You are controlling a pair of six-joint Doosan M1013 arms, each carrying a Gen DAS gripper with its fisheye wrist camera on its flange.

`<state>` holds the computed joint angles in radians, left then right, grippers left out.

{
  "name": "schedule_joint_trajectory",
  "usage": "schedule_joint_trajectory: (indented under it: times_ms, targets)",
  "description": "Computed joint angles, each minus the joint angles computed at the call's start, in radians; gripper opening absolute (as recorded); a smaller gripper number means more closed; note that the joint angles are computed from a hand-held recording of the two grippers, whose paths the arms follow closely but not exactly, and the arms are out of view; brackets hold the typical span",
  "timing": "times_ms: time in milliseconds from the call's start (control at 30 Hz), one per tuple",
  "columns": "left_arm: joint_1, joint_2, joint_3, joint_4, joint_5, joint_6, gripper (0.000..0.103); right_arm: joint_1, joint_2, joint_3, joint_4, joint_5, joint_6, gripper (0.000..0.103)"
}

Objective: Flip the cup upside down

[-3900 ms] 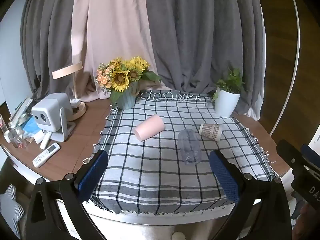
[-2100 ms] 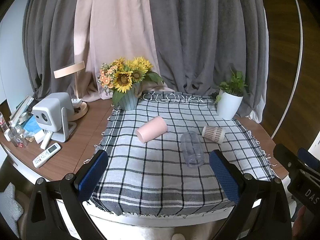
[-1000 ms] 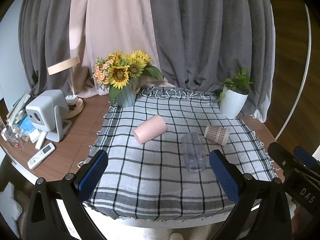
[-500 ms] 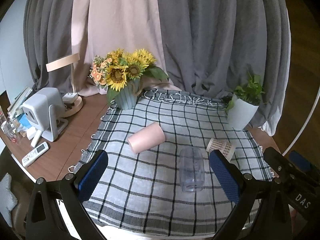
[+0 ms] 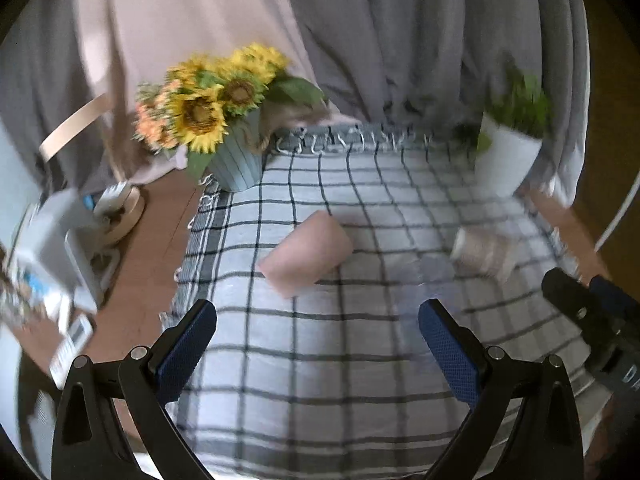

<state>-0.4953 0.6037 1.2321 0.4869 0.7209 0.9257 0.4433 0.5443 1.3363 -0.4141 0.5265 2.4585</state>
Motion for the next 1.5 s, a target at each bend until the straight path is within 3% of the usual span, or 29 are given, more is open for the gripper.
schedule_joint_trajectory:
  times_ms: [200, 400, 633, 800, 967, 1167, 1500]
  targets:
    - [0.068, 0.098, -0.125, -0.242, 0.055, 0.449, 0.102, 0.021, 0.098, -0.130, 0.005, 0.159, 0.135, 0.094]
    - [0.114, 0.209, -0.287, -0.425, 0.182, 0.789, 0.099, 0.034, 0.204, -0.281, 0.063, 0.336, 0.246, 0.094]
    - [0.133, 0.328, -0.463, -0.495, 0.346, 0.977, 0.095, 0.043, 0.280, -0.391, 0.074, 0.464, 0.350, 0.094]
    - [0.134, 0.384, -0.539, -0.498, 0.415, 1.016, 0.082, 0.044, 0.314, -0.446, 0.059, 0.529, 0.385, 0.094]
    - [0.139, 0.404, -0.557, -0.480, 0.417, 0.975, 0.073, 0.045, 0.320, -0.456, 0.047, 0.549, 0.410, 0.094]
    - [0.152, 0.407, -0.564, -0.530, 0.439, 0.897, 0.072, 0.047, 0.318, -0.453, 0.044, 0.546, 0.420, 0.094]
    - [0.144, 0.280, -0.382, -0.552, 0.378, 0.751, 0.072, 0.036, 0.262, -0.360, 0.040, 0.455, 0.349, 0.094]
